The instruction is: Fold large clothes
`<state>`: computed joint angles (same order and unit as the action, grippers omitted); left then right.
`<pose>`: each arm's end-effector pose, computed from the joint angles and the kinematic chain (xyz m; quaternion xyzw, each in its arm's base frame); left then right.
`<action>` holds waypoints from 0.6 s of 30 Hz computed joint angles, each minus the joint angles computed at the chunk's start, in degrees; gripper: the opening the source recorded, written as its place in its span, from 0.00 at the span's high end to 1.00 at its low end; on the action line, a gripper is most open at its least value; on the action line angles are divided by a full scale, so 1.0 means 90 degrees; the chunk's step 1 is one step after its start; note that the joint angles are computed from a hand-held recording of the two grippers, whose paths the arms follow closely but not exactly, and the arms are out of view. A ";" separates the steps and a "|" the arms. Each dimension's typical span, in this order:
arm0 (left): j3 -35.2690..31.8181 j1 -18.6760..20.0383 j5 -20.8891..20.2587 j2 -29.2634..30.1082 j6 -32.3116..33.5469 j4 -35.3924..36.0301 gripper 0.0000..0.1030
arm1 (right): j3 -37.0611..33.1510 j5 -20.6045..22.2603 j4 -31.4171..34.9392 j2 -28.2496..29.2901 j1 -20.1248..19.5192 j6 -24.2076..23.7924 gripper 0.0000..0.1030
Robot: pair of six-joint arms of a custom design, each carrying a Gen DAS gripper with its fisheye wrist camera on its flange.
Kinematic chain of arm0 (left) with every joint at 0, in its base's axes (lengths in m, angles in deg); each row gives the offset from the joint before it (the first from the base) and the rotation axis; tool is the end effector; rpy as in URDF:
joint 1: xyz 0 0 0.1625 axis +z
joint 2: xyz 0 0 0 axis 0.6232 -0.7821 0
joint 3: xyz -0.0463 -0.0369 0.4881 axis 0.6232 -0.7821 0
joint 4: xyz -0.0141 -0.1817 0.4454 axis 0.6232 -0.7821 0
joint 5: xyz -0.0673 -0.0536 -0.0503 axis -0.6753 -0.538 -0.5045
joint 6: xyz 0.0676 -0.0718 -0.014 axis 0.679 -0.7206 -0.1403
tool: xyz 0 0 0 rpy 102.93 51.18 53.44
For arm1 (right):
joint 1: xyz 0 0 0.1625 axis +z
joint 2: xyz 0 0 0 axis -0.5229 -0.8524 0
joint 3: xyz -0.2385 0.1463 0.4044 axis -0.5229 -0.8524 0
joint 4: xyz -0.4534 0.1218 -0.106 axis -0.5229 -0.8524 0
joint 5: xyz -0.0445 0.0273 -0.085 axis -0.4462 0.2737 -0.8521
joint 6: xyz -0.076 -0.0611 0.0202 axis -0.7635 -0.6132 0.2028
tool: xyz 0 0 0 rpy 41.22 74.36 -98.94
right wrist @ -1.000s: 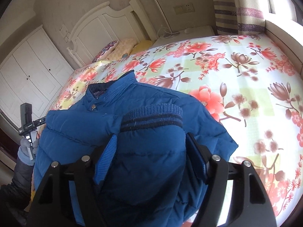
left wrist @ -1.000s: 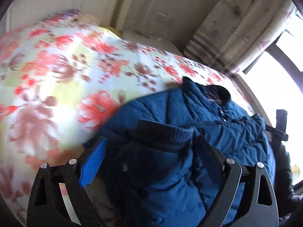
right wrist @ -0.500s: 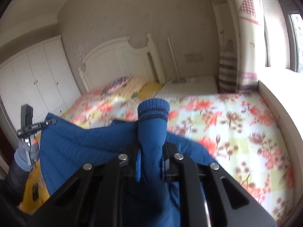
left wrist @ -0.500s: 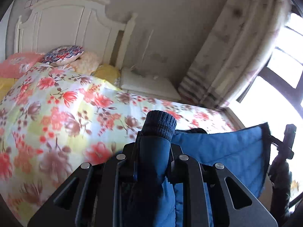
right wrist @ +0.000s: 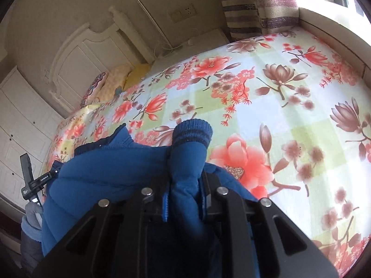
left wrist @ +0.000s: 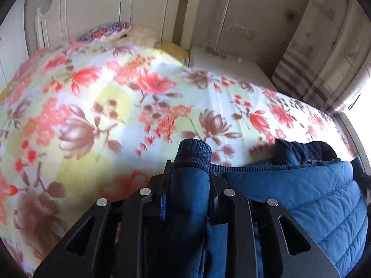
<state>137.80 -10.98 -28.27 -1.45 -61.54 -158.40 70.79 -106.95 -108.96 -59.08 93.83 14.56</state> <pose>-0.2159 -0.3521 0.1694 0.0969 0.8903 -0.3403 0.2865 -0.0385 -0.3818 0.4005 0.0807 -0.9386 0.3079 0.1328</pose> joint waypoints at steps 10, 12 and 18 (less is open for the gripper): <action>-0.0498 0.0360 -0.0171 0.0270 -0.0148 0.0959 0.49 | -0.0022 -0.0301 -0.0192 0.0167 0.0070 0.0137 0.71; -0.0351 -0.0221 0.0603 -0.0106 -0.0872 0.1605 0.41 | -0.0084 -0.0629 -0.0066 0.0122 0.0276 0.0188 0.49; -0.0570 -0.1444 0.0949 0.0113 -0.0636 0.1626 0.08 | 0.0193 -0.0702 -0.0370 -0.0823 0.1125 -0.0317 0.23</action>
